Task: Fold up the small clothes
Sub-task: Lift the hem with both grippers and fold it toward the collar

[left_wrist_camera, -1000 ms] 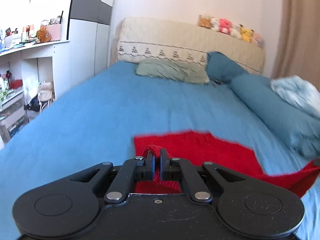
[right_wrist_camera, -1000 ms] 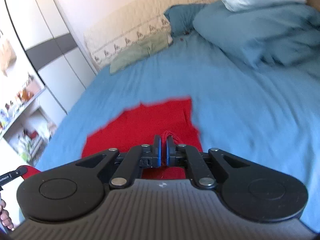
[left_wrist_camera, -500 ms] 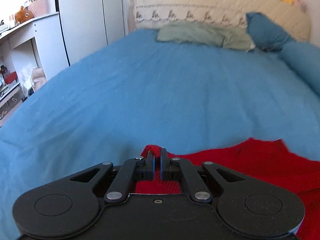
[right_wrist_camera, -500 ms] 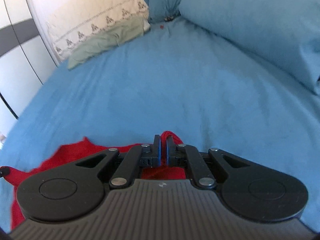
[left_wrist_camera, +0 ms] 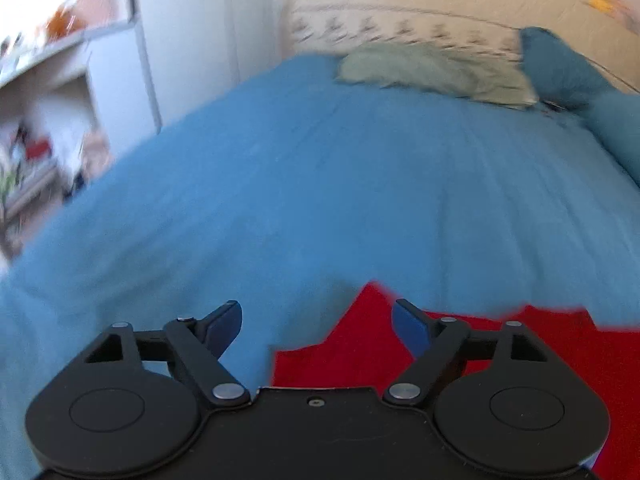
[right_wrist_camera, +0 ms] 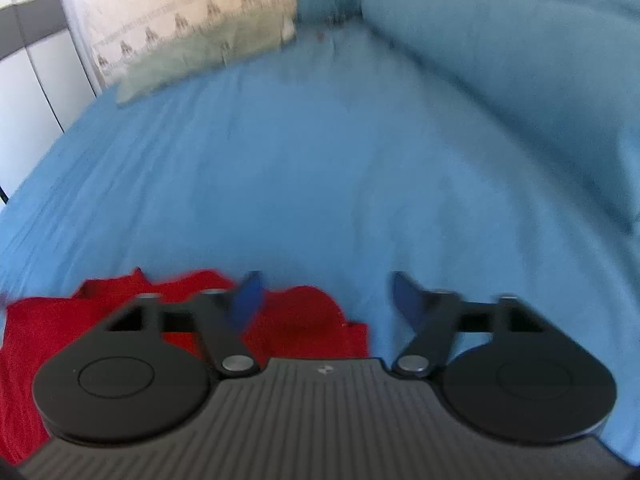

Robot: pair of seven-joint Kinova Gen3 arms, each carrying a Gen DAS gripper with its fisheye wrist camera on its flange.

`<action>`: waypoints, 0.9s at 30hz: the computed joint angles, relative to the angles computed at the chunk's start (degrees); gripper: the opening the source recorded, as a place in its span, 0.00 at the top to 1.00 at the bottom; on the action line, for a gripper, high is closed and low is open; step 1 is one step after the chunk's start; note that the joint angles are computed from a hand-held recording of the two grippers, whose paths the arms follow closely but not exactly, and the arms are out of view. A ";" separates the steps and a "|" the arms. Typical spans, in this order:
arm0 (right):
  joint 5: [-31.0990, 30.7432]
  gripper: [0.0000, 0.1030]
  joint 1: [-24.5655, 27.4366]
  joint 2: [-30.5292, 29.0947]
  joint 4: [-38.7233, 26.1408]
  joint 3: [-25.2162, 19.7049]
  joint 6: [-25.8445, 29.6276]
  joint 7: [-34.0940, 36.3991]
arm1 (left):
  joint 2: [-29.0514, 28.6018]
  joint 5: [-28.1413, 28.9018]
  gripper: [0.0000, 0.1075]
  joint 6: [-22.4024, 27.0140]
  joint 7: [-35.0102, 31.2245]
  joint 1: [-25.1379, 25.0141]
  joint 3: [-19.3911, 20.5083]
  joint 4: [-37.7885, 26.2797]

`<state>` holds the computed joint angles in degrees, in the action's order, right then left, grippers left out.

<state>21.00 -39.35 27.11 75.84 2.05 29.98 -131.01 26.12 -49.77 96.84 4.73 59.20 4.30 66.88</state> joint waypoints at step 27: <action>10.47 0.07 -5.96 -11.77 22.56 -5.52 4.72 -4.17 | -2.70 13.31 0.04 -8.11 -1.47 3.56 6.93 9.71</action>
<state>31.47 -45.31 15.34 98.39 -3.47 34.70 -135.18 23.42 -36.46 88.73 3.25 62.77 11.22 76.58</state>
